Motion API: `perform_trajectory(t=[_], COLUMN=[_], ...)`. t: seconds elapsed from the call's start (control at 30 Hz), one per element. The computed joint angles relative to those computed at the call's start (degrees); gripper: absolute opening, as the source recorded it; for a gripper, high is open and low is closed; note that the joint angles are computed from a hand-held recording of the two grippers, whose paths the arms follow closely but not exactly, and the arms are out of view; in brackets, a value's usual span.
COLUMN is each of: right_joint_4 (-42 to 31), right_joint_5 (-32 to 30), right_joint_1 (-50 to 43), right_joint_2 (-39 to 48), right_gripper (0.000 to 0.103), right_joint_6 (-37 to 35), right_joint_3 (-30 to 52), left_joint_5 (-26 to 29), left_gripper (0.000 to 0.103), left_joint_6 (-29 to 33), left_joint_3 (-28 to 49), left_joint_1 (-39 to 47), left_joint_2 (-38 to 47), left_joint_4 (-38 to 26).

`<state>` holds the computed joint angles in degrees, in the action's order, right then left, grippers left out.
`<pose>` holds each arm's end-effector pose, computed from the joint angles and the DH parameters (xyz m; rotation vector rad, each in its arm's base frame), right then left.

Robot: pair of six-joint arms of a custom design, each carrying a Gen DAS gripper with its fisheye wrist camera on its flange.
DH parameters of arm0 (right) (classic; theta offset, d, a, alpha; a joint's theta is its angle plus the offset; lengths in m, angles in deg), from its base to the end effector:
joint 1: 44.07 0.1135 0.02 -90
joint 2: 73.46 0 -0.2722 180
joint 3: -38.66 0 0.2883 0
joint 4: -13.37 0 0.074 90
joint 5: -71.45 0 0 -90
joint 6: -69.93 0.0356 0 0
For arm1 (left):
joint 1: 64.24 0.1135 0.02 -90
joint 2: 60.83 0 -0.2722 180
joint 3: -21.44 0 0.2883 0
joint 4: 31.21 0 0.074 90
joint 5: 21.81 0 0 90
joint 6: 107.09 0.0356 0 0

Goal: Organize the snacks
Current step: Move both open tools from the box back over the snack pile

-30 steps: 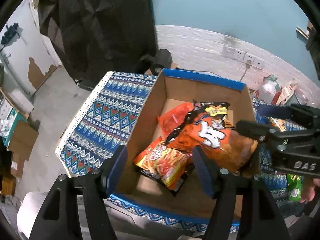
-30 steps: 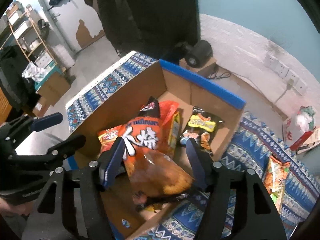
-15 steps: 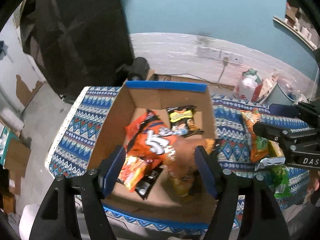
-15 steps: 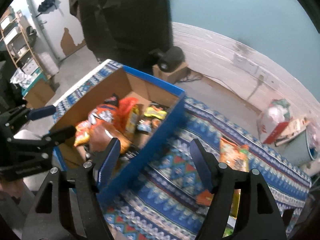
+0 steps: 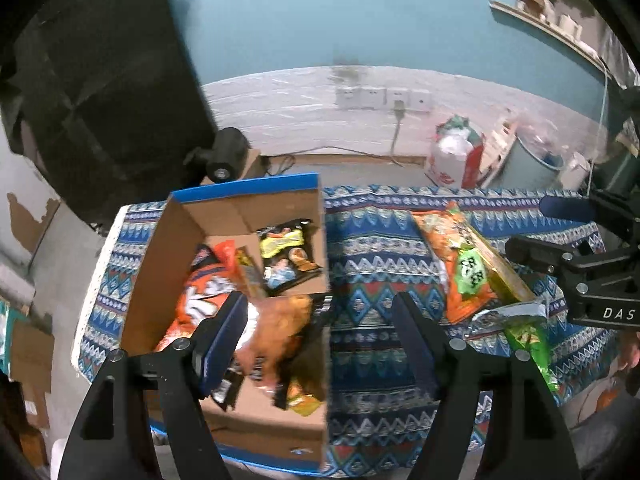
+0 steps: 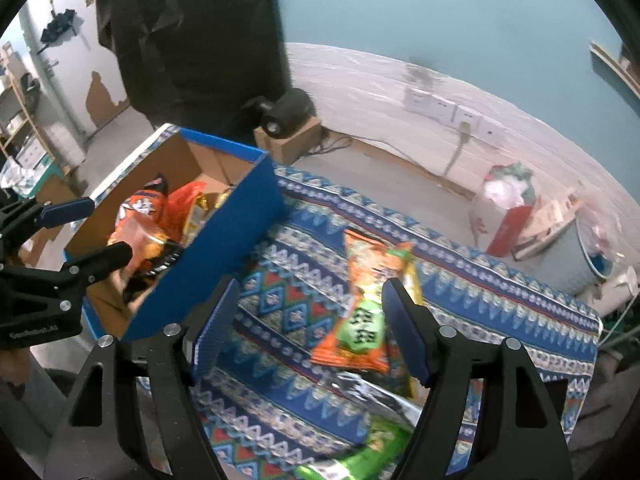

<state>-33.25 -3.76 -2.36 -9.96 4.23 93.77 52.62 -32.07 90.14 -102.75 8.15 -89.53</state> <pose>0.1896 0.1568 0.2262 -0.2761 2.4765 0.1565 0.2149 -0.1588 0.2737 0.4214 2.5009 -0.0112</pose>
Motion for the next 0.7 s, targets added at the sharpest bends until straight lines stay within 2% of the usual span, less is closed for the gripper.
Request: perform_trajectory(t=[0.43,0.7], right_joint_4=[-3.82,-1.75], right_joint_5=[-2.14,-6.68], right_joint_1=[-9.55,-17.84], right_joint_2=[-10.40,-10.50], right_gripper=[0.075,0.075], right_joint_6=[-3.74,-7.96], right_joint_3=[-8.02,-12.24], left_joint_5=[-1.00,-0.27], left_gripper=[0.076,0.076], left_joint_6=[-2.64,-2.80], left_joint_3=[5.42,7.17], left_joint_1=[-7.95,-9.44], left_joint_2=[10.66,17.04], left_joint_4=[1.56,4.03])
